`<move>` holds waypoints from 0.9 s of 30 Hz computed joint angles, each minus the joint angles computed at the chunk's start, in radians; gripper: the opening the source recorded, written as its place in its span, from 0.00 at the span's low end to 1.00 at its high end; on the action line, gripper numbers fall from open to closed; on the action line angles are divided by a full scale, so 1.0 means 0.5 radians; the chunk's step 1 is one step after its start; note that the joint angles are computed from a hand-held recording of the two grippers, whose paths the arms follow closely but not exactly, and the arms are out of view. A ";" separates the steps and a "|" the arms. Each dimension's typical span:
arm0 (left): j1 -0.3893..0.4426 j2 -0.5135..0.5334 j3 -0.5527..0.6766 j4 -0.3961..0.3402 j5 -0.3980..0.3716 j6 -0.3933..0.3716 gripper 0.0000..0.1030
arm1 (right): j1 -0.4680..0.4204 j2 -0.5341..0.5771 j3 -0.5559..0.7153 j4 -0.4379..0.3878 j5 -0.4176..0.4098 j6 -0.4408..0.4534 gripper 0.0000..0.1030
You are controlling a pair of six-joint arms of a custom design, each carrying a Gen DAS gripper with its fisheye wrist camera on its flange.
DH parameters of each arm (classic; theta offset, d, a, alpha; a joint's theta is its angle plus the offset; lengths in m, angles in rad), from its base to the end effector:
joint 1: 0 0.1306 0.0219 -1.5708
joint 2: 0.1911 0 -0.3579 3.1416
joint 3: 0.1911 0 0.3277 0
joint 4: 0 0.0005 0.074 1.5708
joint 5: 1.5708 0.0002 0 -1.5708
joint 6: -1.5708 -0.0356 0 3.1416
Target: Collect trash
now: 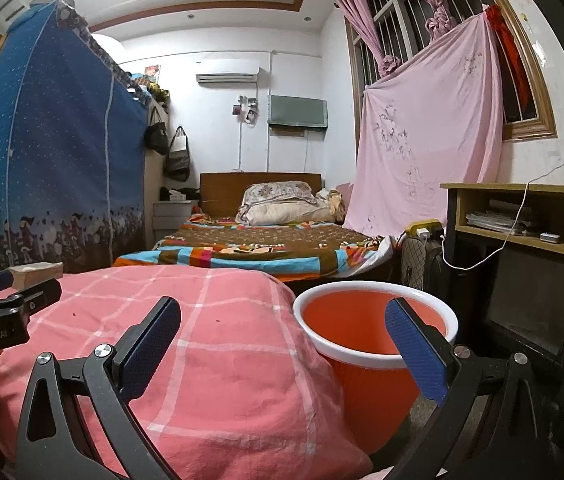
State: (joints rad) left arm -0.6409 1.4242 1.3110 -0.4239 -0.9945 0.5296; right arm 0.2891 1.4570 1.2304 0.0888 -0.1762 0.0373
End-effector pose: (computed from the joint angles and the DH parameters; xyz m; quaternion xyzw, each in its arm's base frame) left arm 0.3731 -0.2417 0.4032 -0.1928 0.7760 0.1058 0.5911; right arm 0.4554 0.1414 0.3986 -0.1791 0.7318 0.1480 0.6407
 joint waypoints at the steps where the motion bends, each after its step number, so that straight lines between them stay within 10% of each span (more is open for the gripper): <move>1: 0.000 0.000 0.001 -0.001 0.000 0.001 0.86 | -0.001 0.001 0.000 0.002 0.000 0.002 1.00; 27: 0.002 -0.007 -0.016 0.011 -0.001 0.017 0.86 | 0.000 0.001 0.000 -0.008 0.004 0.003 1.00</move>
